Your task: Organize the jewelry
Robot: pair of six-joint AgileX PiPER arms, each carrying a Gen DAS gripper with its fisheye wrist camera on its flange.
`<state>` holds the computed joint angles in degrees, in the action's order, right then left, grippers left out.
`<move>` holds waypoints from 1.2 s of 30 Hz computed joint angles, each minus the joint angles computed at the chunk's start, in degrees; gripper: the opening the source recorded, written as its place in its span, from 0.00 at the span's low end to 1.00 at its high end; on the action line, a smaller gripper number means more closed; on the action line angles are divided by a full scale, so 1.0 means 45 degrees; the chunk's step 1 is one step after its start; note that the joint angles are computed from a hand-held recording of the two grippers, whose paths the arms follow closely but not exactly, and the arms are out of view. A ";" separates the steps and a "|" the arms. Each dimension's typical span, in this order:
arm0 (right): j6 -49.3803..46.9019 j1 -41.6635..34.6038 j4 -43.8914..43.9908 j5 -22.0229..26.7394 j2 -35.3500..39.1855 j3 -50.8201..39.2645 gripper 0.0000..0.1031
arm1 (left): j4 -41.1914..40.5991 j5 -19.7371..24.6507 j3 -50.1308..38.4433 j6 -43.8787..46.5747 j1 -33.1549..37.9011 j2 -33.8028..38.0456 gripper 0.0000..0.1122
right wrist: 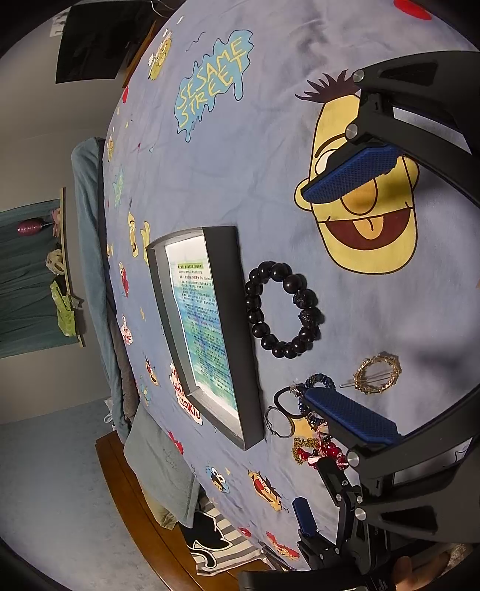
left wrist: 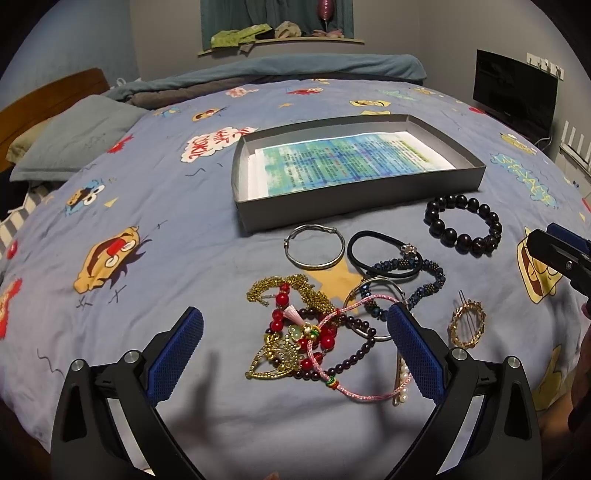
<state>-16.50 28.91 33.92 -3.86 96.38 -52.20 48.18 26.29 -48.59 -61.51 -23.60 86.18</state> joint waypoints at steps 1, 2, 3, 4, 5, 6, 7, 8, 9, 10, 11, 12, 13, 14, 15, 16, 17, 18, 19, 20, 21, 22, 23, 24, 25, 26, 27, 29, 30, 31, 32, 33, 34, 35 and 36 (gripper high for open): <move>0.0003 -0.0008 -0.0002 0.0032 -0.0009 -0.0002 0.96 | 0.0006 -0.0013 -0.0004 -0.0012 0.0004 0.0016 0.88; 0.0165 -0.0017 -0.0163 0.0029 0.0009 -0.0018 0.96 | 0.0046 -0.0030 -0.0003 -0.0050 0.0007 0.0035 0.88; 0.0031 -0.0021 -0.0032 0.0021 0.0030 -0.0033 0.96 | 0.0092 -0.0026 -0.0009 -0.0098 0.0004 0.0060 0.88; 0.0028 -0.0026 -0.0035 0.0034 0.0025 -0.0028 0.96 | 0.0111 -0.0035 -0.0016 -0.0121 0.0011 0.0083 0.88; 0.0359 -0.0032 -0.0366 0.0029 0.0036 -0.0033 0.96 | 0.0130 -0.0065 -0.0017 -0.0141 0.0022 0.0106 0.88; 0.0308 -0.0031 -0.0321 0.0006 0.0052 -0.0049 0.96 | 0.0139 -0.0079 -0.0026 -0.0147 0.0031 0.0138 0.88; -0.0247 -0.0004 0.0233 -0.0037 0.0044 -0.0026 0.96 | 0.0152 -0.0086 -0.0040 -0.0157 0.0038 0.0171 0.88; -0.0667 0.0001 0.0661 -0.0030 0.0073 -0.0068 0.96 | 0.0212 -0.0102 -0.0045 -0.0211 0.0043 0.0199 0.88; -0.0578 0.0005 0.0580 -0.0057 0.0084 -0.0070 0.96 | 0.0070 0.0058 0.0002 -0.0094 -0.0045 -0.0009 0.88; -0.0558 0.0002 0.0566 -0.0071 0.0103 -0.0080 0.96 | -0.0006 0.0021 0.0007 -0.0015 -0.0021 -0.0021 0.88; -0.0511 -0.0005 0.0520 -0.0060 0.0096 -0.0063 0.96 | 0.0013 0.0035 0.0006 -0.0037 -0.0029 -0.0021 0.88; -0.0157 -0.0012 0.0171 -0.0055 0.0105 -0.0056 0.96 | 0.0047 0.0043 0.0001 -0.0084 -0.0044 -0.0008 0.88; 0.0002 0.0001 0.0010 -0.0106 0.0101 -0.0007 0.96 | 0.0040 0.0039 -0.0007 -0.0082 -0.0049 0.0005 0.88; -0.0348 0.0001 0.0357 -0.0090 0.0091 -0.0003 0.96 | 0.0007 0.0018 0.0015 -0.0036 -0.0028 -0.0025 0.88; -0.0472 -0.0007 0.0474 -0.0054 0.0086 -0.0015 0.96 | 0.0006 0.0007 0.0017 -0.0042 -0.0030 -0.0023 0.88; -0.0263 -0.0009 0.0267 -0.0062 0.0038 0.0036 0.96 | 0.0009 0.0007 0.0013 -0.0047 -0.0037 -0.0015 0.88; -0.0563 -0.0001 0.0568 -0.0077 0.0044 0.0030 0.96 | 0.0059 0.0014 0.0015 -0.0096 -0.0053 -0.0006 0.88; -0.1007 0.0003 0.1015 -0.0044 0.0063 -0.0013 0.96 | 0.0089 0.0031 0.0009 -0.0126 -0.0064 0.0008 0.88; -0.0942 0.0002 0.0954 -0.0038 0.0074 -0.0023 0.96 | 0.0090 0.0022 0.0007 -0.0130 -0.0065 0.0022 0.88; -0.0931 0.0015 0.0955 -0.0071 0.0078 -0.0021 0.96 | -0.0007 0.0020 0.0010 -0.0025 -0.0026 -0.0020 0.88; -0.1325 0.0025 0.1355 -0.0071 0.0113 -0.0057 0.96 | -0.0015 0.0023 0.0005 -0.0027 -0.0026 -0.0014 0.88; -0.1322 0.0019 0.1350 -0.0049 0.0112 -0.0060 0.96 | -0.0031 0.0020 0.0000 -0.0015 -0.0025 -0.0007 0.88; -0.0903 0.0023 0.0941 -0.0050 0.0130 -0.0075 0.96 | -0.0031 0.0020 0.0000 -0.0015 -0.0025 -0.0007 0.88; -0.0725 0.0034 0.0759 -0.0091 0.0128 -0.0047 0.96 | -0.0015 0.0012 -0.0003 -0.0036 -0.0025 -0.0002 0.88; -0.0730 0.0041 0.0754 -0.0119 0.0130 -0.0019 0.96 | -0.0005 0.0012 -0.0005 -0.0048 -0.0028 0.0004 0.88; -0.0707 0.0043 0.0739 -0.0104 0.0150 -0.0031 0.96 | 0.0013 0.0001 -0.0001 -0.0068 -0.0026 0.0006 0.88; -0.0176 0.0034 0.0216 -0.0120 0.0153 -0.0015 0.96 | 0.0023 -0.0005 -0.0002 -0.0075 -0.0024 0.0014 0.88; -0.0085 0.0009 0.0123 -0.0144 0.0133 0.0035 0.96 | -0.0015 0.0017 0.0007 -0.0008 -0.0018 -0.0023 0.88; 0.0046 0.0001 0.0000 -0.0126 0.0127 0.0030 0.96 | -0.0010 0.0005 0.0012 -0.0019 -0.0016 -0.0027 0.88; 0.0185 0.0008 -0.0136 -0.0157 0.0130 0.0035 0.96 | -0.0010 0.0005 0.0012 -0.0019 -0.0016 -0.0027 0.88; 0.0012 0.0016 0.0033 -0.0186 0.0150 0.0034 0.96 | -0.0001 0.0009 0.0012 -0.0036 -0.0022 -0.0025 0.88; 0.0069 0.0006 -0.0033 -0.0149 0.0161 0.0015 0.96 | 0.0024 0.0010 0.0013 -0.0040 -0.0024 -0.0023 0.88; 0.0635 -0.0029 -0.0609 -0.0110 0.0133 0.0034 0.96 | 0.0006 0.0023 0.0000 -0.0019 -0.0025 -0.0014 0.88; 0.0784 -0.0023 -0.0752 -0.0150 0.0122 0.0064 0.96 | -0.0016 0.0026 -0.0001 0.0007 -0.0022 -0.0017 0.88; 0.0545 -0.0018 -0.0518 -0.0176 0.0124 0.0079 0.96 | 0.0000 0.0027 -0.0006 -0.0009 -0.0023 -0.0010 0.88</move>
<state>-14.05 28.84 31.59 -4.65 96.94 -51.84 48.18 26.41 -48.62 -61.55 -23.71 86.14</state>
